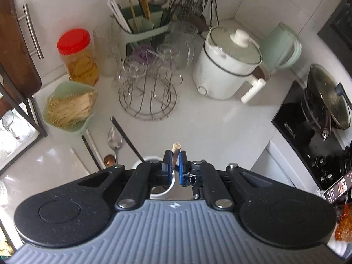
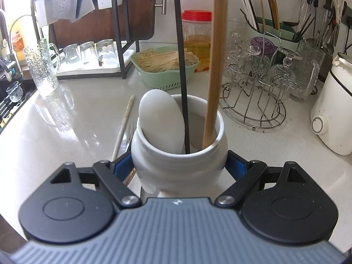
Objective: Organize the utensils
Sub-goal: 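Lower the wooden chopstick into the mug and open the left gripper, then move the left tool to the white chopstick and close on it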
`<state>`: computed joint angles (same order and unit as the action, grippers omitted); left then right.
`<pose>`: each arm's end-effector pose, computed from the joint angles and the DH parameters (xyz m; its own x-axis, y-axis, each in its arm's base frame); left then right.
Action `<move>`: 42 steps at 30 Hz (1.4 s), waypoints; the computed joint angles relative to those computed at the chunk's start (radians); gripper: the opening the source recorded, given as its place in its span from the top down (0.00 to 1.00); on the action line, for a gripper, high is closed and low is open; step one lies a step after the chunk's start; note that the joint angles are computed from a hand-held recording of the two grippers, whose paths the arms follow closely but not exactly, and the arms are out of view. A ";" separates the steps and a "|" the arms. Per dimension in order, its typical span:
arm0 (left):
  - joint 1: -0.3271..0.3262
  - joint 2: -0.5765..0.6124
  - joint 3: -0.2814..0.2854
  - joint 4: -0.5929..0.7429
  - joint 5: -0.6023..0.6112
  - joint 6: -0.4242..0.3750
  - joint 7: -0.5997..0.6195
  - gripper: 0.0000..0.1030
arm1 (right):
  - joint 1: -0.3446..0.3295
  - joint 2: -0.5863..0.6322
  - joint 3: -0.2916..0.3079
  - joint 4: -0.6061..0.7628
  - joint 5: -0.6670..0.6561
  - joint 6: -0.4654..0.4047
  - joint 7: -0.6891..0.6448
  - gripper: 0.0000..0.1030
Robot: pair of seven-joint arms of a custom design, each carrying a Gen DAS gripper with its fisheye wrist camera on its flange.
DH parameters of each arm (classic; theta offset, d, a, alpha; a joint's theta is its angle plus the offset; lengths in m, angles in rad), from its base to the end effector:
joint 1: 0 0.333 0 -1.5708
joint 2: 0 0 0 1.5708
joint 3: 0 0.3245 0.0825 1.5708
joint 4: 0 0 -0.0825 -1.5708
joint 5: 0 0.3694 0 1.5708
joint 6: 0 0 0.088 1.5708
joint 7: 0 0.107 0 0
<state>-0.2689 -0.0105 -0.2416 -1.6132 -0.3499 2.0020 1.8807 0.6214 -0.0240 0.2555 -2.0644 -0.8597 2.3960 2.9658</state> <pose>0.4901 -0.2992 0.6681 -0.6945 -0.6871 0.2132 -0.6941 0.5619 -0.4500 0.3637 0.4292 0.4982 0.0298 -0.9995 0.0040 -0.7241 -0.0243 -0.6892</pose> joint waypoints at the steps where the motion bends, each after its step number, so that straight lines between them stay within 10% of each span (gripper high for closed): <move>1: 0.000 0.001 0.000 -0.001 -0.006 -0.002 -0.002 0.94 | 0.000 -0.002 0.000 -0.003 -0.001 0.003 0.001 0.12; 17: -0.010 0.025 -0.004 0.040 0.024 -0.031 -0.038 0.92 | -0.004 -0.004 -0.001 -0.006 0.014 0.012 -0.013 0.12; 19: -0.009 0.017 -0.004 0.027 0.014 -0.011 -0.036 0.79 | -0.004 -0.004 -0.001 -0.006 0.017 0.013 -0.015 0.12; 22: -0.008 -0.009 -0.004 -0.012 0.006 0.046 -0.022 0.57 | -0.004 -0.002 -0.001 -0.002 0.024 0.009 -0.021 0.12; 42: 0.028 -0.206 0.058 -0.332 -0.132 0.424 0.097 0.46 | -0.006 -0.009 -0.002 -0.013 0.019 0.021 -0.017 0.12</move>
